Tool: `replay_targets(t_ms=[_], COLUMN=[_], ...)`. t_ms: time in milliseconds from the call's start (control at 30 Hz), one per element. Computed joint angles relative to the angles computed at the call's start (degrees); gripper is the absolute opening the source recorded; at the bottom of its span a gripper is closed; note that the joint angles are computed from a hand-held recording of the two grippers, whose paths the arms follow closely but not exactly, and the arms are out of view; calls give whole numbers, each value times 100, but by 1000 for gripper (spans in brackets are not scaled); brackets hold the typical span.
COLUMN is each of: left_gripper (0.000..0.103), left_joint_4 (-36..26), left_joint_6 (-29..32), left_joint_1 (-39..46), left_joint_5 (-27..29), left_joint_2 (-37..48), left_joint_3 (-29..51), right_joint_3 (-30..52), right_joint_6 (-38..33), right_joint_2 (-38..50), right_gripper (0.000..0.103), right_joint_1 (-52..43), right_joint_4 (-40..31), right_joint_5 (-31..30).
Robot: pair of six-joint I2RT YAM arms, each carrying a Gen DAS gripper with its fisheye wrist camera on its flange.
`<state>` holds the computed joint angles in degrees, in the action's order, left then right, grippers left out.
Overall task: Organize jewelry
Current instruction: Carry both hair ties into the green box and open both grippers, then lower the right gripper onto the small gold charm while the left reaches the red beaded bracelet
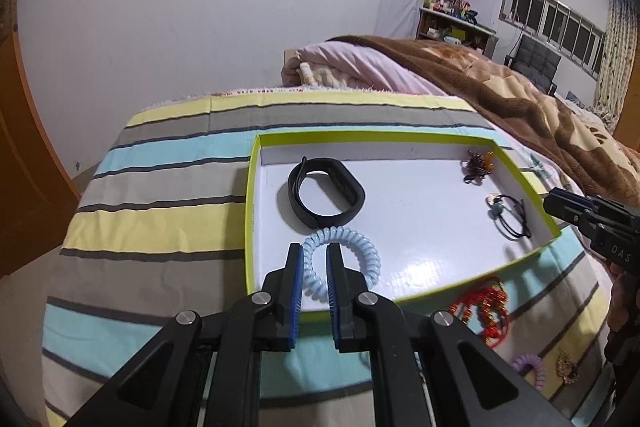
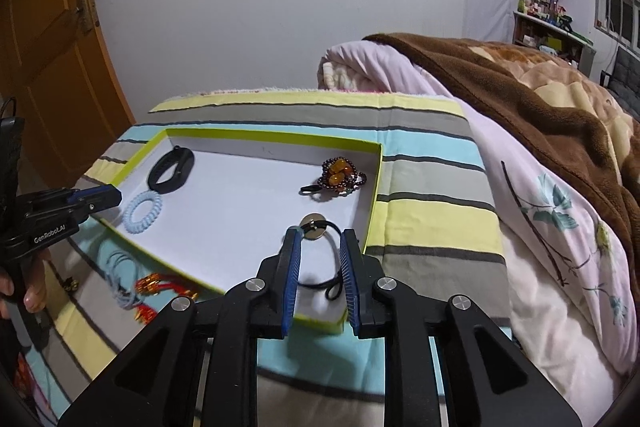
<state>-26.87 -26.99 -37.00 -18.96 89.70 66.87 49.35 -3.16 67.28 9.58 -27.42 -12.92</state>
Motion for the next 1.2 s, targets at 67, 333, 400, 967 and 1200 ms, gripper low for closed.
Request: replay_targets(t_ms=[67, 333, 400, 967, 1200], left_gripper=[11, 11, 11, 11, 11], left_joint_4=[-28, -295, -429, -1761, -1947], left_joint_6=[-92, -563, -732, -2534, -2883], left_joint_1=[-115, -842, -1078, -3010, -3289], left_joint_5=[-120, -793, -952, -2076, -2195], left_joint_2=[-230, -1258, -1480, -2545, -2633], left_joint_3=[-138, -808, -931, -1467, -1485], right_joint_3=[-97, -428, -519, -944, -1006], right_joint_6=[32, 183, 258, 1257, 1451], right_joint_2=[-313, -1543, -1864, -3715, -3912], right_gripper=[21, 21, 21, 21, 21], right_joint_1=[-3, 291, 379, 1590, 1805], right_joint_4=[-152, -878, -1105, -2439, -2659], right_joint_5=[-68, -35, -42, 441, 564])
